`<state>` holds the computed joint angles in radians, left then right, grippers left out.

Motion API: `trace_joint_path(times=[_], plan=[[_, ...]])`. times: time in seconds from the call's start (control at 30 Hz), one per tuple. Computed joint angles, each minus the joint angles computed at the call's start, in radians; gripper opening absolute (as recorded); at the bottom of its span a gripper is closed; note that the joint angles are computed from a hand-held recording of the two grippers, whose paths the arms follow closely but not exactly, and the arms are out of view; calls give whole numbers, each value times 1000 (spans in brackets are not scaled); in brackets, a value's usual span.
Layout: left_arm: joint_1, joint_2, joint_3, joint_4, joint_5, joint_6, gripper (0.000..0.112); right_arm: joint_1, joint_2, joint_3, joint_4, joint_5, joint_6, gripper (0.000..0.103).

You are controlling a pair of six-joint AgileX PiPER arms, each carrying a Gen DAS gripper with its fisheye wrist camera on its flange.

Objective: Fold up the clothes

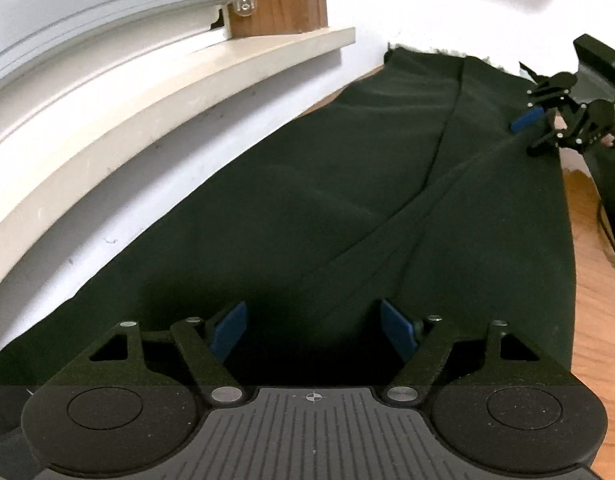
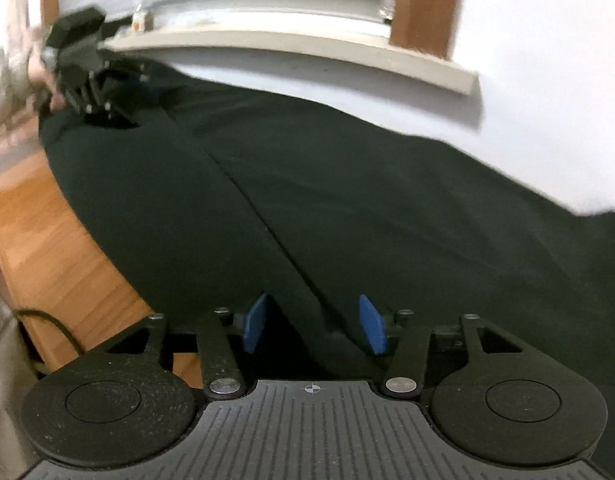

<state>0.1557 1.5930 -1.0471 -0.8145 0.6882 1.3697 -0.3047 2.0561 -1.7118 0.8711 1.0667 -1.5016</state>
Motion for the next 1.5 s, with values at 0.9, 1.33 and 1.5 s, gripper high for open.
trace_joint_path(times=[0.9, 1.33, 1.5], plan=[[-77, -124, 8, 4, -497, -274, 8, 449, 15, -113, -49, -818, 13, 38], [-186, -77, 18, -486, -366, 168, 60, 137, -107, 138, 274, -681, -110, 69], [-289, 103, -133, -489, -313, 128, 66, -24, -111, 180, 320, -587, -49, 69]])
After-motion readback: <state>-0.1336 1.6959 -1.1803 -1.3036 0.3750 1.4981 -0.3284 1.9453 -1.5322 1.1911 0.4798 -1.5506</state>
